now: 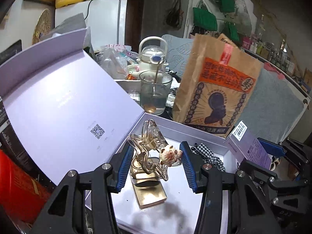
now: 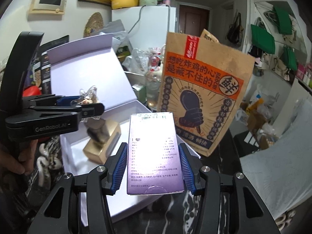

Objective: Organize rigid objects

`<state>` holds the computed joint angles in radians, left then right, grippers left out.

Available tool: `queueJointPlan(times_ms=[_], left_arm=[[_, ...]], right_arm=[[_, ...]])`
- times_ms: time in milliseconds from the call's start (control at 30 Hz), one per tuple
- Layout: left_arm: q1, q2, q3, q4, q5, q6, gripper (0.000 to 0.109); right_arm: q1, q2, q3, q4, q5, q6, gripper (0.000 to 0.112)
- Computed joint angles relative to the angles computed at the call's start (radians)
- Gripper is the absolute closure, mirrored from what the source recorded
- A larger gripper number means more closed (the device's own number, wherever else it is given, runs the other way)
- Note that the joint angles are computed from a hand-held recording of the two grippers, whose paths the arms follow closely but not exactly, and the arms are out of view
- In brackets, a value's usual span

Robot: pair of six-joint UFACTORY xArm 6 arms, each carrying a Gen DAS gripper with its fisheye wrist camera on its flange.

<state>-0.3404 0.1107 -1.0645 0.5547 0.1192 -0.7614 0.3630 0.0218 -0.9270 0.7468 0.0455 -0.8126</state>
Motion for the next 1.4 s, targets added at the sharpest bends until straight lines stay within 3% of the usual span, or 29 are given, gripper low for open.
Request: queueJointPlan(times_ms=[233, 533, 867, 1067, 1400], left_arm=[[-0.002, 0.035, -0.009, -0.109, 0.009, 0.084, 0.060], [-0.005, 0.047, -0.039, -0.019, 0.101, 0.002, 0.060], [-0.008, 0.066, -0.068, 0.075, 0.127, -0.063, 0.060], [-0.012, 0.078, -0.087, 0.157, 0.146, -0.113, 0.060], [-0.014, 0.083, -0.093, 0.218, 0.159, -0.178, 0.058]], right_arm=[[-0.026, 0.076, -0.058, -0.052, 0.021, 0.076, 0.061], [-0.040, 0.127, -0.080, -0.122, 0.043, 0.148, 0.061], [-0.055, 0.193, -0.120, -0.334, 0.056, 0.340, 0.061], [-0.072, 0.227, -0.135, -0.596, 0.040, 0.550, 0.062], [-0.081, 0.260, -0.148, -0.664, 0.055, 0.606, 0.062]])
